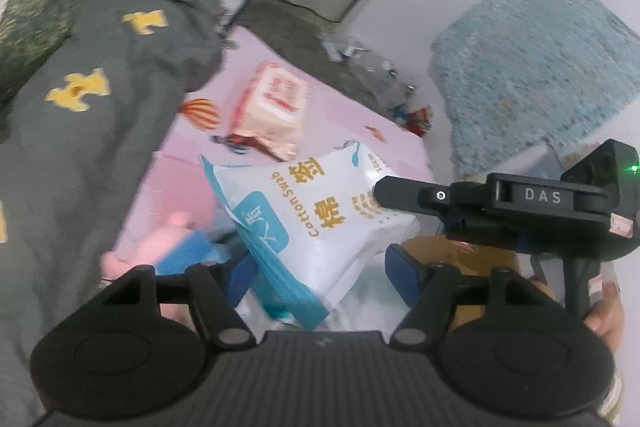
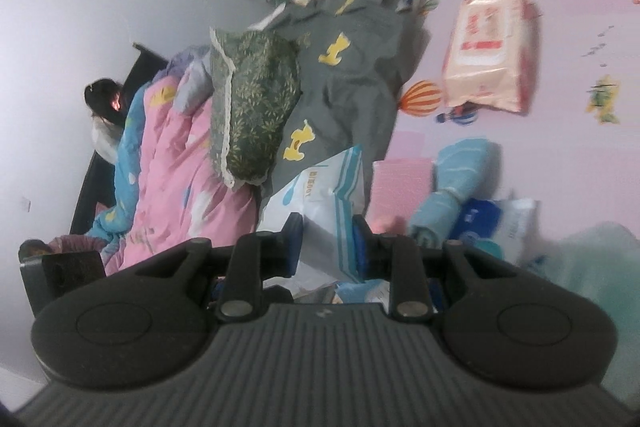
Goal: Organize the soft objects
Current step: 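Lift the cotton swab bag with the right tool and carry it over the cardboard box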
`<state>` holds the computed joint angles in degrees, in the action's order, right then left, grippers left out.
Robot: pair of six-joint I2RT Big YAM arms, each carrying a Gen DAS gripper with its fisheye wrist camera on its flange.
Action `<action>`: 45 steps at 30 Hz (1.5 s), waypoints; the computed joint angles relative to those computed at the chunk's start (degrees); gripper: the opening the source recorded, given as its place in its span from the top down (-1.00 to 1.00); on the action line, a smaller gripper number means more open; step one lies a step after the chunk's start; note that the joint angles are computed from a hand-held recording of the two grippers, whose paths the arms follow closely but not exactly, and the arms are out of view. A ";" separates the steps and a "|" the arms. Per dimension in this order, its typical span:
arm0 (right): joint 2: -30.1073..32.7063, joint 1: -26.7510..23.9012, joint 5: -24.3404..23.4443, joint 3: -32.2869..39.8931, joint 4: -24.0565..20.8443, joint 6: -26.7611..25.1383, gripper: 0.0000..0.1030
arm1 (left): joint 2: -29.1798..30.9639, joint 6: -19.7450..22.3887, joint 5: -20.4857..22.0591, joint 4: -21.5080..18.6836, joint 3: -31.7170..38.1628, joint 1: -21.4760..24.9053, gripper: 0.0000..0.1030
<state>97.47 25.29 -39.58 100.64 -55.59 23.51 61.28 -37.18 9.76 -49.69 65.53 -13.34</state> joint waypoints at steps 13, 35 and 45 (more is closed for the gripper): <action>-20.47 -18.39 -3.85 -21.16 3.69 -0.87 0.52 | 10.82 -1.10 -4.42 2.46 10.90 -19.23 -0.36; -11.03 -40.55 -9.86 -25.85 4.75 -6.71 0.49 | 41.64 6.20 -3.58 -9.86 38.83 -28.66 -0.30; -0.04 -37.61 5.07 -19.89 6.38 -6.72 0.26 | 37.90 7.60 -4.14 -8.12 34.04 -28.14 -0.36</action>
<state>97.43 -12.32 -34.51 80.75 -49.22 16.79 99.17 -29.57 5.62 -57.81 99.57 -41.48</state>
